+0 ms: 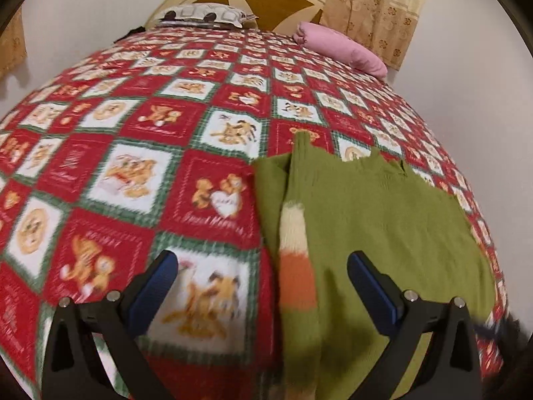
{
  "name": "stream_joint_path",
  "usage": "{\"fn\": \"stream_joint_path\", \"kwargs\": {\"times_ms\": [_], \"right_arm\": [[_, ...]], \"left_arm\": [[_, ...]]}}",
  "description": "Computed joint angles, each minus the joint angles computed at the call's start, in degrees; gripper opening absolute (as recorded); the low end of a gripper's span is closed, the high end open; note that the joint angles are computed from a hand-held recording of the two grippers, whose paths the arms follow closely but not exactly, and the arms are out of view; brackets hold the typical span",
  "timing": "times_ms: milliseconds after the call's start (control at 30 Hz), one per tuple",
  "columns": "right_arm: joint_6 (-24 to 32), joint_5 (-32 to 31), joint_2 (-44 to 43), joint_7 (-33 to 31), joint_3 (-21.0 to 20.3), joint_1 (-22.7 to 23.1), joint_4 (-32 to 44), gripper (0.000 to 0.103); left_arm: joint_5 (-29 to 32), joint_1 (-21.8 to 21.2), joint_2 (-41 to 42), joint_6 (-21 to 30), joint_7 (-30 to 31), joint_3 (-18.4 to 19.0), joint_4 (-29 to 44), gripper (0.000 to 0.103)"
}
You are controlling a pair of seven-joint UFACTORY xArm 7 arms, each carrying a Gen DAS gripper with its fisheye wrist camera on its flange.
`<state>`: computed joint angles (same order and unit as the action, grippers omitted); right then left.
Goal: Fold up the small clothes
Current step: 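Grasp the striped folded edge with both grippers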
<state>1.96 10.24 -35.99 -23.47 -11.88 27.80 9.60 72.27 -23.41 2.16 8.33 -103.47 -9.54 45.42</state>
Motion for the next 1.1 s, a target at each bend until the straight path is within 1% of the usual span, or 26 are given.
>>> {"fn": "stream_joint_path", "kwargs": {"times_ms": [33, 133, 167, 200, 233, 267, 300, 333, 400, 433, 467, 533, 567, 600, 667, 700, 733, 767, 800, 833, 867, 933, 967, 1033, 1067, 1100], "right_arm": [[-0.2, -0.1, -0.5, 0.5, 1.3, 0.7, -0.7, 0.067], [-2.8, -2.5, 1.1, 4.8, 10.5, -1.9, -2.0, 0.067], [-3.6, -3.6, 1.8, 6.0, 12.8, -2.8, -2.1, 0.067], [-4.7, -4.6, 2.7, 7.3, 15.2, -3.6, -2.2, 0.067], [-5.3, -5.6, 3.3, 8.3, 17.3, -4.5, -2.2, 0.067], [-6.1, -6.8, 4.1, 9.6, 20.6, -6.2, -2.1, 0.067], [-6.7, -7.8, 4.1, 11.0, 23.9, -8.2, -2.3, 0.067], [-7.6, -8.9, 4.3, 12.2, 27.1, -10.3, -2.4, 0.067], [-10.1, -10.8, 4.5, 14.7, 36.1, -16.8, -2.5, 0.067], [-11.2, -11.6, 4.7, 15.7, 39.8, -19.9, -2.3, 0.067], [-12.7, -12.0, 5.0, 17.1, 44.4, -23.8, -1.9, 0.067], [-13.7, -12.9, 6.7, 18.8, 48.1, -27.4, -0.7, 0.067], [-13.6, -13.2, 7.5, 19.9, 51.2, -30.3, 0.2, 0.067], [-13.4, -13.8, 8.0, 20.5, 53.0, -32.2, 0.8, 0.067], [-13.5, -15.4, 9.3, 21.0, 53.8, -33.7, 1.6, 0.064], [-13.5, -15.9, 9.6, 21.2, 52.5, -32.8, 1.6, 0.058], [-13.6, -16.6, 10.2, 21.2, 50.6, -31.5, 1.6, 0.054], [-13.6, -17.3, 10.9, 20.8, 48.0, -29.5, 1.6, 0.045], [-14.0, -17.9, 11.6, 20.2, 45.6, -27.7, 1.5, 0.036], [-14.4, -18.1, 12.5, 19.8, 44.5, -26.9, 1.6, 0.032], [-14.5, -18.4, 13.2, 19.4, 42.0, -24.6, 1.6, 0.026], [-14.6, -17.9, 13.9, 19.1, 39.8, -22.6, 1.6, 0.022], [-14.6, -17.7, 14.3, 19.2, 37.8, -20.8, 1.7, 0.017], [-15.0, -17.9, 15.3, 18.7, 33.0, -17.5, 1.8, 0.014], [-15.0, -18.4, 15.3, 18.7, 29.3, -14.6, 1.7, 0.013], [-14.8, -18.2, 14.9, 18.9, 28.0, -13.0, 1.4, 0.012]], "left_arm": [[0.4, 0.4, 1.1, -1.4, -0.2, 0.4, 0.8, 0.103], [0.3, 0.4, 4.5, -4.8, -0.2, 2.4, 3.5, 0.099], [-1.9, 1.1, 6.3, -6.9, 2.8, 2.6, 4.4, 0.095], [-5.3, 1.4, 7.0, -7.5, 6.5, 2.4, 4.5, 0.09], [-9.4, 2.8, 7.9, -7.7, 10.8, 1.0, 4.7, 0.083], [-11.2, 3.2, 9.0, -8.4, 12.8, 0.8, 5.0, 0.083], [-10.6, 1.2, 9.0, -9.0, 12.4, 3.1, 5.2, 0.082], [-9.0, -0.4, 9.1, -9.3, 11.3, 5.0, 5.6, 0.078], [-11.0, -0.6, 9.2, -9.7, 14.2, 5.3, 5.4, 0.072], [-11.2, -1.3, 9.1, -9.9, 14.7, 6.0, 5.4, 0.065], [-12.2, -1.5, 9.3, -10.1, 16.1, 6.1, 5.3, 0.055], [-17.4, 1.2, 10.3, -12.2, 22.3, 3.3, 5.1, 0.042], [-17.5, -0.2, 10.2, -12.5, 22.2, 4.7, 5.1, 0.041], [-18.4, -0.5, 10.3, -12.2, 23.2, 4.8, 5.2, 0.04], [-19.1, -2.1, 10.4, -12.3, 24.3, 6.4, 5.4, 0.039], [-19.3, -3.0, 10.5, -12.6, 24.6, 7.4, 5.3, 0.038], [-20.0, -3.4, 10.7, -13.3, 25.3, 7.9, 5.3, 0.035], [-20.5, -3.8, 10.8, -14.2, 25.9, 8.4, 5.2, 0.029], [-20.9, -4.5, 10.8, -14.6, 26.5, 9.2, 5.1, 0.027], [-21.5, -4.8, 10.8, -14.5, 27.2, 9.4, 5.0, 0.024], [-21.9, -5.6, 10.7, -14.4, 27.7, 10.1, 4.9, 0.02], [-21.7, -8.9, 10.2, -12.8, 28.0, 12.8, 5.3, 0.018], [-22.2, -9.7, 10.0, -12.1, 28.8, 13.2, 5.4, 0.017], [-23.1, -11.7, 9.6, -10.2, 30.0, 14.5, 5.8, 0.016], [-24.1, -12.4, 9.4, -9.0, 31.1, 14.6, 6.0, 0.016], [-25.3, -12.2, 9.1, -8.1, 32.5, 14.1, 6.1, 0.016]]}}
